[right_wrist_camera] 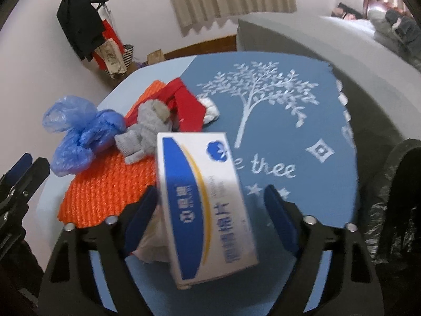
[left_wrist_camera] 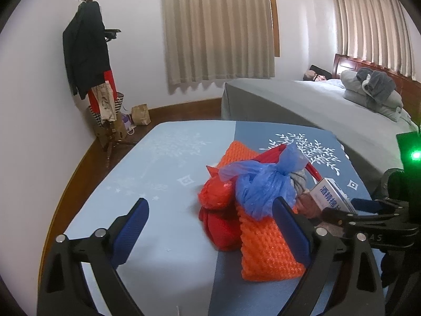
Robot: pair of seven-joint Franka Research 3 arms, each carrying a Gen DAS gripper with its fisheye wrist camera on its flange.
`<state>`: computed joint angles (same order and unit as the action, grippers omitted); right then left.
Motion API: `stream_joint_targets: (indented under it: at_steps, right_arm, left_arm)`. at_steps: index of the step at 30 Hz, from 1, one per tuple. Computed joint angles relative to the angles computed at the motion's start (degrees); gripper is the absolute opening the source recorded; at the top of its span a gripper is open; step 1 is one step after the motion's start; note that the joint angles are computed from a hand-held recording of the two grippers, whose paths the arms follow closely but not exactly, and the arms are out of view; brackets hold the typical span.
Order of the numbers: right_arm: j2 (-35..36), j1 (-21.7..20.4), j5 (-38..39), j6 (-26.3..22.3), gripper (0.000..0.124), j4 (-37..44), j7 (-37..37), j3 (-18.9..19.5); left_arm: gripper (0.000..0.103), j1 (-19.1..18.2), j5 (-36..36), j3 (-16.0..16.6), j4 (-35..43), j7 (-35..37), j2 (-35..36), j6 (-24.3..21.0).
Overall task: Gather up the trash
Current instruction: 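Grasp the blue plastic bag with the left gripper while the right grasps the alcohol pads box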
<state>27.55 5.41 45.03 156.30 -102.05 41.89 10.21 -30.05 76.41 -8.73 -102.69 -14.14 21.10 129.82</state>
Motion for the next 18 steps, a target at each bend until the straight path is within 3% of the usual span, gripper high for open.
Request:
stream_joint_targets:
  at_steps: [1,4,15,18]
  right_arm:
    - [0.1,-0.4,-0.1,-1.9,0.066,0.5,-0.1,0.1]
    - [-0.7,-0.6,0.8,-1.8,0.063,-0.2,-1.3,0.4]
    - [-5.0,-1.6,5.7,3.2,0.061,-3.1,-4.2,-0.3]
    - [-5.3,-1.4,5.7,3.8,0.061,-3.3,-4.0,-0.8]
  left_arm:
    - [0.091,0.0,0.0,0.0,-0.1,0.1,0.0,0.2]
    - [0.086,0.2,-0.1,0.0,0.2,0.2,0.2,1.5]
    - [0.081,-0.9,1.8,1.3,6.3,3.2,4.5,5.2]
    - [0.074,-1.4,0.5,2.2,10.3,6.5,7.8,5.3]
